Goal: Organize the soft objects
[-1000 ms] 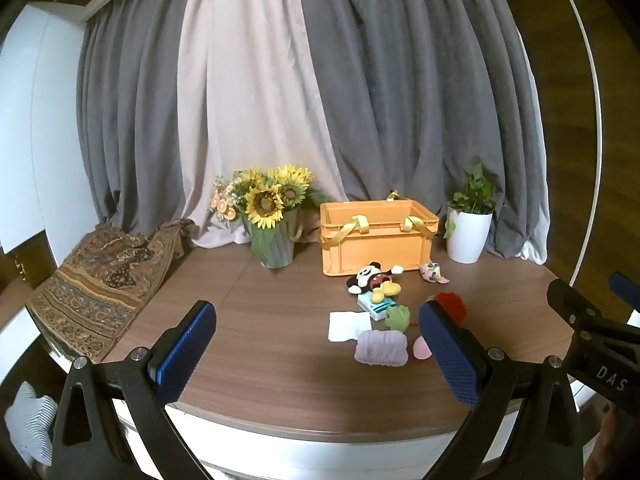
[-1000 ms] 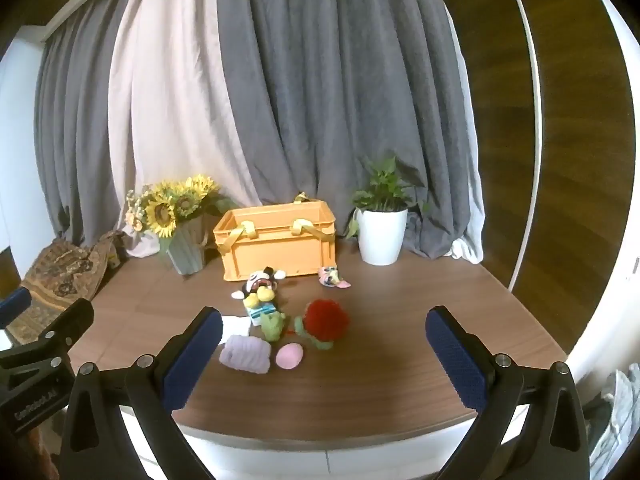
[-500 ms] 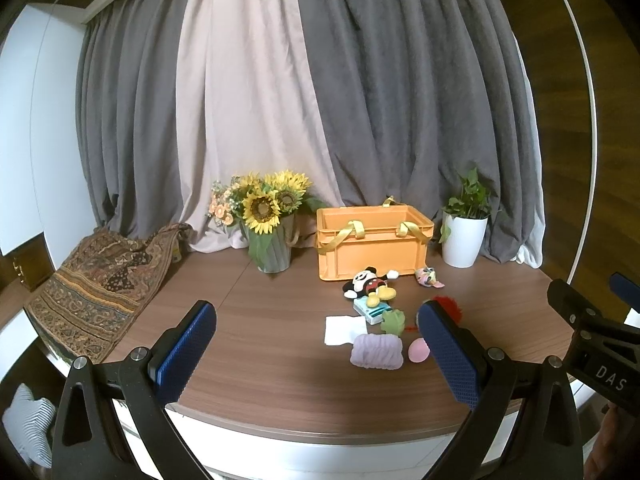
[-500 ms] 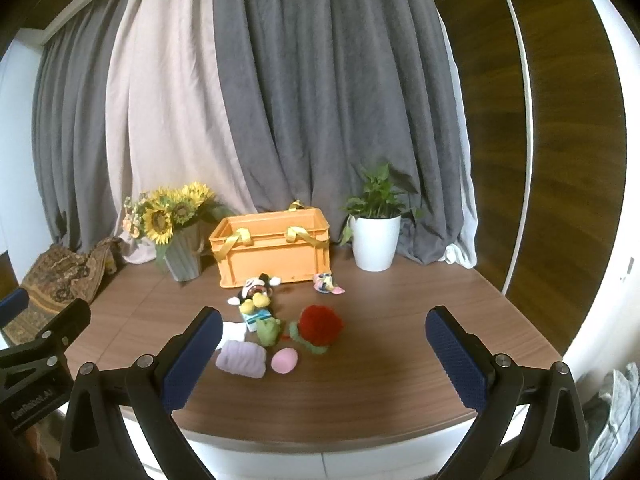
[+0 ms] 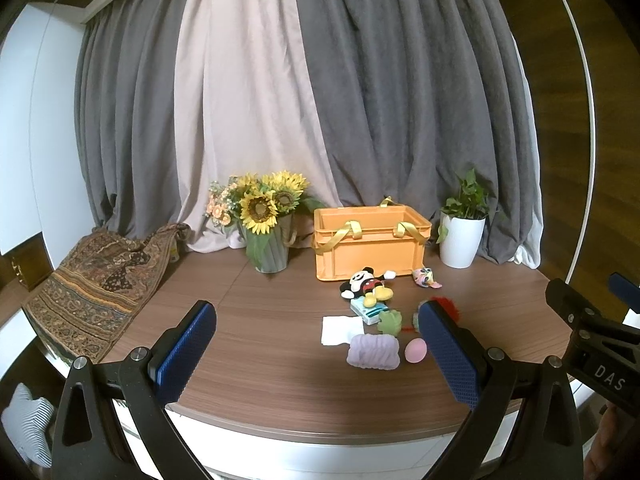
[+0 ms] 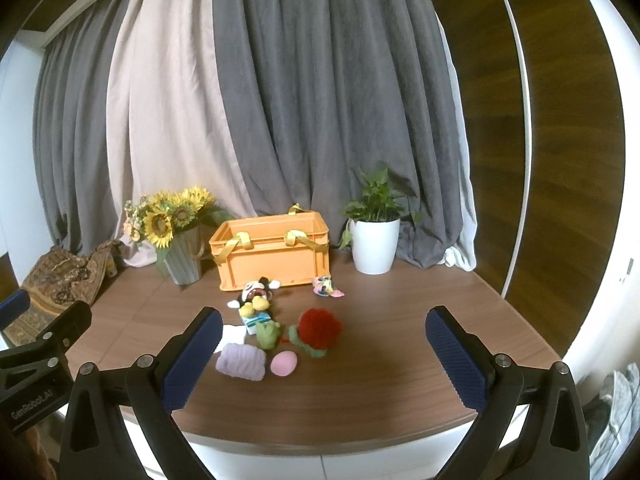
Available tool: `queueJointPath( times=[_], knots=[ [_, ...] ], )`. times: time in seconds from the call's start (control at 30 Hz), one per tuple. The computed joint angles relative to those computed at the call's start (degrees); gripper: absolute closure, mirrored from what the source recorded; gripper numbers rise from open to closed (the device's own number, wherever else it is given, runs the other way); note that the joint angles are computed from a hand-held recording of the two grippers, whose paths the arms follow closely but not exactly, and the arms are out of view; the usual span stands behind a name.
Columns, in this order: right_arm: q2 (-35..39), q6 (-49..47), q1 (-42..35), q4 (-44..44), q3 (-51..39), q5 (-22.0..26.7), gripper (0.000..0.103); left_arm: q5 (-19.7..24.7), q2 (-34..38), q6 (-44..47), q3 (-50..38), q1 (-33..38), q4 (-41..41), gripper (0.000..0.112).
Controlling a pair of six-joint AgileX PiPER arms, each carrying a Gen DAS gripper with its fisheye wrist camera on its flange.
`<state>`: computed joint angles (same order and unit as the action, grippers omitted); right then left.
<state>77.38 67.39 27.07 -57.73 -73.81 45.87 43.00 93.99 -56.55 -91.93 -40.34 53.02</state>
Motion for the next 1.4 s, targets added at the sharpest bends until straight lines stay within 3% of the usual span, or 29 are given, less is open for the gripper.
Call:
queueJointPath(
  times=[0.97,1.4],
  knots=[
    [-0.25,-0.45,-0.72,0.6,0.28,-0.61,0.0,-0.06,1.54,0.28,-1.64,-0.49,-0.27,0.009],
    [1.02,-2.82,-3.28,3.97,0.16,-2.7,0.0,-2.89,2.87,1.82,-0.72,1.19,-3.26,0.009]
  ],
)
